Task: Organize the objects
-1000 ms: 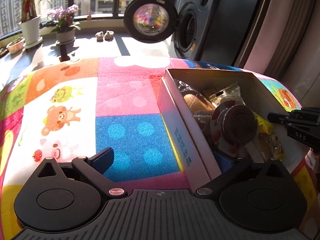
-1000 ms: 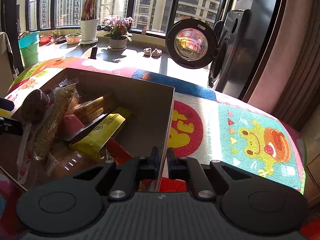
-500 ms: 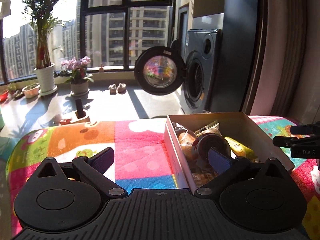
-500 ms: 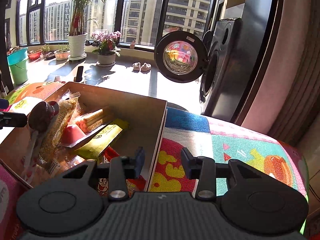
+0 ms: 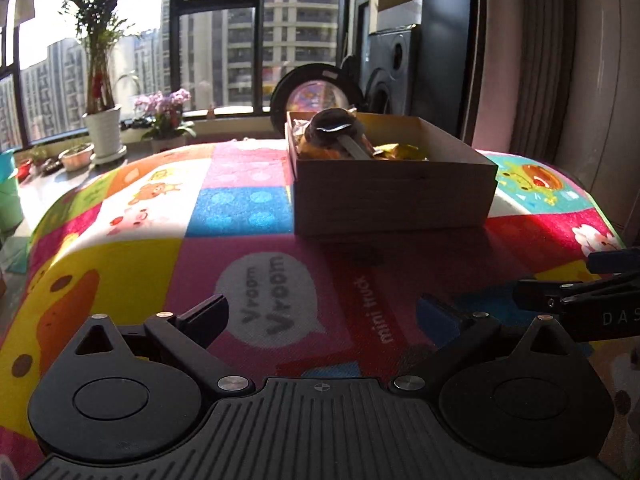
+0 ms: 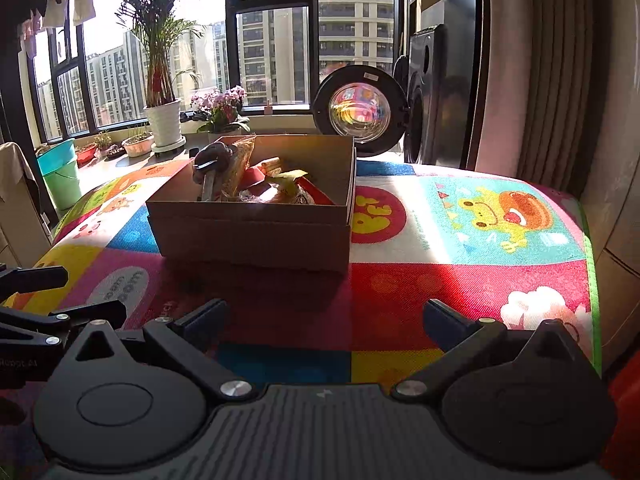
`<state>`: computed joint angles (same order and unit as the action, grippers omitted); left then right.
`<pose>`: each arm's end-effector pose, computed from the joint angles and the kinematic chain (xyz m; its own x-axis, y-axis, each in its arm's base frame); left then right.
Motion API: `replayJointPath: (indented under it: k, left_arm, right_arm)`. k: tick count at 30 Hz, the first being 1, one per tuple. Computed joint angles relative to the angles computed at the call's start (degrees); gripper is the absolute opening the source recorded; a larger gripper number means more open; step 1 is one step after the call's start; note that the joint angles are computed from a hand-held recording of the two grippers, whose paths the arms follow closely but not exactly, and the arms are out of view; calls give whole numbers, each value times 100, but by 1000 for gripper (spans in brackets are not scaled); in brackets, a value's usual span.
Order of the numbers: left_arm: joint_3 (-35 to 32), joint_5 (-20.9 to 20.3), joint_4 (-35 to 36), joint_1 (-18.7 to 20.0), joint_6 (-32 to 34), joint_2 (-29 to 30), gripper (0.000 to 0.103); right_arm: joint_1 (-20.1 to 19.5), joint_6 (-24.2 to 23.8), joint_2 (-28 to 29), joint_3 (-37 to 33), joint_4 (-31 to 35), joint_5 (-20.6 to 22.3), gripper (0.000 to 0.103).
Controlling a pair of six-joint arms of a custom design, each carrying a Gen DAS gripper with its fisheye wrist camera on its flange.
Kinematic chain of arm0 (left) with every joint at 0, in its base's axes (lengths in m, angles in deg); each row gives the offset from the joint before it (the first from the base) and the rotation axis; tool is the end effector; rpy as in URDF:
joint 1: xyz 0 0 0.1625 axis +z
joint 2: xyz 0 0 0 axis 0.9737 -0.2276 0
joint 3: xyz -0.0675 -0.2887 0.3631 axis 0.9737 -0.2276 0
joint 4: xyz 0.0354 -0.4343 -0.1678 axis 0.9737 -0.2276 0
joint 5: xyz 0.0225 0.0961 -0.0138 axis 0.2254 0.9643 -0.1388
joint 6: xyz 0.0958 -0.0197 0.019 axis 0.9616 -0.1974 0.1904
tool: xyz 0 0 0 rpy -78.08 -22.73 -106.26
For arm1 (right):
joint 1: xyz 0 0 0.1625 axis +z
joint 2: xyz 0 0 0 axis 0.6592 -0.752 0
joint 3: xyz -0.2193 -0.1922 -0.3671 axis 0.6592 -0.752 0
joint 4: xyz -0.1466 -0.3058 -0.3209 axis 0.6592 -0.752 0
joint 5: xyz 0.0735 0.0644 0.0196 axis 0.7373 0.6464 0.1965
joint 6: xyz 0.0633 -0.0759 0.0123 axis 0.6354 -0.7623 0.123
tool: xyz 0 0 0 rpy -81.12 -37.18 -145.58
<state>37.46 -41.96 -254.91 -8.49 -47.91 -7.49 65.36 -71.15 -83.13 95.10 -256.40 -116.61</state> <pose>-0.0586 -0.6715 0.2400 -0.7180 0.1203 -0.6855 0.6162 0.5678 -0.5458 0.2928 -0.7098 0.0595 -0.7130 -0.1248 0.6899 -0.6112 0.5928 -0.5244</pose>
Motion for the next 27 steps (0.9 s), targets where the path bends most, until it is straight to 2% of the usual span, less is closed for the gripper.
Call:
replayJointPath:
  k: [2,7,11,15,18,27]
  left_arm:
    - [-157,359,453,-33,-242,95,103]
    - [-247,608,355,-78,-272,249,103]
    - [-221,601,316,-62,-302,257,103]
    - [-220,598,310,-60,-334,267,103]
    - [-202,644,291,-79,-395,269,103]
    - [-202,685,254,-90,-423,286,103]
  right_arm:
    - [-10,51,92,21,28,-184,103]
    - [-30,-65,349,-263,349,-692,103]
    - [-143,334,219,-140,471,-387,103]
    - [-174,27,281,-7,-76,-252,103]
    - [-202,52,278,42,-229,-138,103]
    - [-188,-21,375,-159,-129,-225,103]
